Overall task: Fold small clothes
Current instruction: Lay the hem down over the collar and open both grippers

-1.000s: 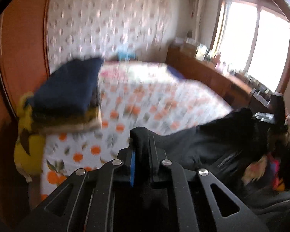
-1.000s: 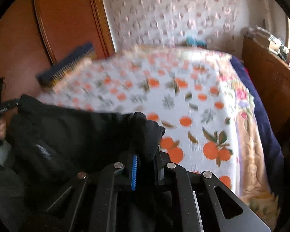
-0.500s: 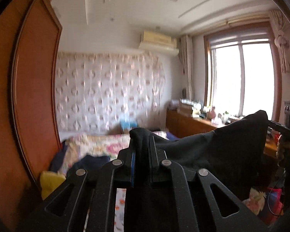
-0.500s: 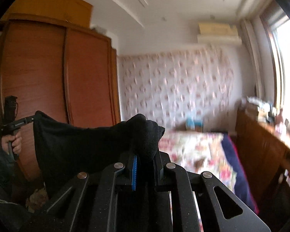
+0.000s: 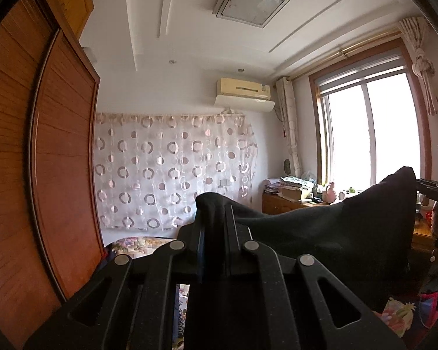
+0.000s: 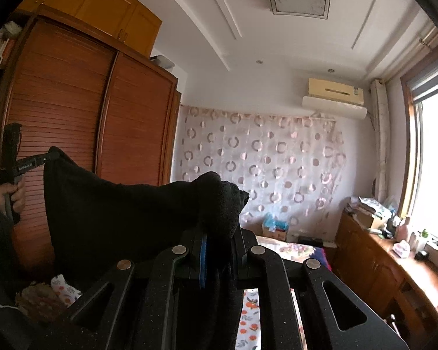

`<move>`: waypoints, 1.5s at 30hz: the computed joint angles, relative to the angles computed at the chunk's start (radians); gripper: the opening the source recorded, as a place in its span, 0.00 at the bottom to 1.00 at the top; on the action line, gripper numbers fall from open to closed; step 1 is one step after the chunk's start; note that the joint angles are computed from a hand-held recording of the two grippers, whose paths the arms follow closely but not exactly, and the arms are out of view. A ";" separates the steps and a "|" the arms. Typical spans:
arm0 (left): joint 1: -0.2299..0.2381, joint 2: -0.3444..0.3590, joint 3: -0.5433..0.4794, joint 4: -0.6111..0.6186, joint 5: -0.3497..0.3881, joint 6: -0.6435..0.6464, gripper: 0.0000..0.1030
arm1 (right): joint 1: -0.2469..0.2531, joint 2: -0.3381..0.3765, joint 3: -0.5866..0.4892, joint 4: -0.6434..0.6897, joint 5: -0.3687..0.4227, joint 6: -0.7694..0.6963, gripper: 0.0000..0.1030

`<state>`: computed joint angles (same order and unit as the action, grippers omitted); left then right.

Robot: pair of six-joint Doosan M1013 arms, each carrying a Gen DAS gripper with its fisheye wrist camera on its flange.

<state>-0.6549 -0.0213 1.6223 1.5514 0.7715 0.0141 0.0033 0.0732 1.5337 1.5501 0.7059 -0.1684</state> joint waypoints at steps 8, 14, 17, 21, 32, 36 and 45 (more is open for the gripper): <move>0.099 0.147 -0.105 -0.154 -0.049 0.126 0.10 | 0.064 0.091 -0.097 -0.229 -0.126 0.205 0.12; 0.190 0.307 -0.218 -0.356 -0.093 0.268 0.10 | 0.114 0.254 -0.272 -0.574 -0.147 0.550 0.12; 0.222 0.377 -0.280 -0.479 -0.083 0.364 0.10 | 0.143 0.342 -0.395 -0.783 -0.111 0.750 0.12; 0.255 0.440 -0.342 -0.615 -0.080 0.466 0.10 | 0.167 0.445 -0.554 -0.949 -0.024 0.921 0.12; 0.281 0.545 -0.439 -0.773 -0.019 0.603 0.11 | 0.174 0.639 -0.884 -1.121 0.199 1.145 0.12; 0.286 0.564 -0.458 -0.803 -0.010 0.640 0.11 | 0.174 0.664 -0.923 -1.130 0.238 1.156 0.12; 0.285 0.577 -0.478 -0.861 0.002 0.732 0.34 | 0.192 0.653 -0.923 -1.222 0.261 1.258 0.37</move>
